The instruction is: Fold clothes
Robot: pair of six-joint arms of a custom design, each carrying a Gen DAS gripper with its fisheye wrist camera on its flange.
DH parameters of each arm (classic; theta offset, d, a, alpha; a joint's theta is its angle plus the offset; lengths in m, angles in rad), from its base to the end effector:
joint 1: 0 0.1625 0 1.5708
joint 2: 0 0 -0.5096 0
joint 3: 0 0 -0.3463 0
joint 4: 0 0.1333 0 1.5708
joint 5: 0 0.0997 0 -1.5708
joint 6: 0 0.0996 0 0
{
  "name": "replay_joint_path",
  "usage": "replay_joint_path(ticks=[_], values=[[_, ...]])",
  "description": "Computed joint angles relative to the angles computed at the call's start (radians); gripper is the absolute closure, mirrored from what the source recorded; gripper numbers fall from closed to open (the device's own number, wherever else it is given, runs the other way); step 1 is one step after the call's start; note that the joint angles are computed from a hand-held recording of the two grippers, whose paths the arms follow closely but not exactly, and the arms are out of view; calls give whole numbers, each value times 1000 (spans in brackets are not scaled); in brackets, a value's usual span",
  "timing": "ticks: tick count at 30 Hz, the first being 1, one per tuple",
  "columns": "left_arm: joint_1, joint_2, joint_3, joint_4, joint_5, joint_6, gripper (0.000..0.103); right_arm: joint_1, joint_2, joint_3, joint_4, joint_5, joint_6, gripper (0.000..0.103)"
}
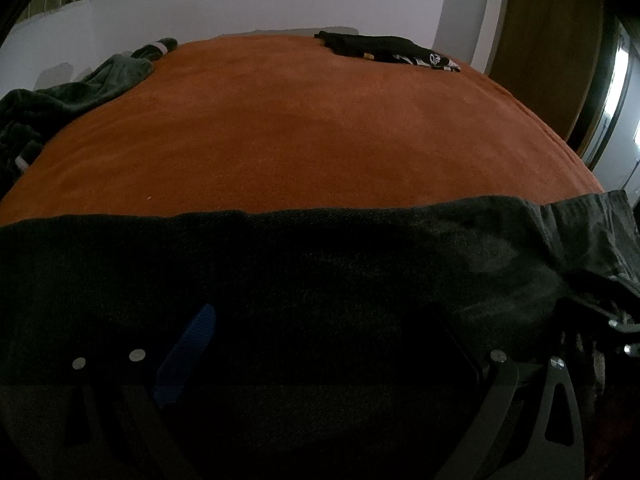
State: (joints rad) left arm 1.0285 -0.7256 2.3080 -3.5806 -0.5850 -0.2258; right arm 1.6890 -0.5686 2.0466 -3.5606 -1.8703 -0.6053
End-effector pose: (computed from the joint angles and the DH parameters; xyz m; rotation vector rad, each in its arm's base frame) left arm -0.0680 -0.5320 0.1457 0.0943 2.2338 -0.8937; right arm 0.1734 -0.5786 0.0579 0.8475 -2.5378 0.5816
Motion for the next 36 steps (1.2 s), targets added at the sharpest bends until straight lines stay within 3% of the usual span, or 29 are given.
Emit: replay_joint_path(ticks=[3,6,8,13,16,17,19,20,21,24,33,34,36], values=[[-2,1,2,-3,1,-2,1,-32,-36,39,-108,-59,-43,26],[-2,1,4,-10,-1,0,1,-127,-141,107,-127,55,-70,30],[-2,2,7,-16,-3,0,0,-162,-196,126,-140,20,-96,30],[-1,1,6,-15,-4,4,0,-223,-354,167,-67,16,-72,31],[0,2,4,-15,-3,7,0,-249,-383,178,-71,-66,-93,35],[0,2,4,-14,-2,7,0,-259,-385,179,-79,-95,-107,41],[0,2,3,-12,0,8,0,-293,-396,181,-103,-89,-149,83],[0,1,3,-11,-1,9,0,-311,-404,182,-114,-76,-169,88],[0,0,3,-10,-1,9,0,-327,-411,179,-120,-65,-182,102],[1,-1,2,-8,-2,12,0,-374,-456,137,-4,1,-124,103],[1,-2,6,-12,-4,15,0,-413,-477,141,20,77,-65,103],[2,-3,5,-12,-5,17,0,-403,-478,140,13,58,-60,103],[3,-3,6,-14,-6,18,0,-338,-456,140,-90,-53,-97,103]])
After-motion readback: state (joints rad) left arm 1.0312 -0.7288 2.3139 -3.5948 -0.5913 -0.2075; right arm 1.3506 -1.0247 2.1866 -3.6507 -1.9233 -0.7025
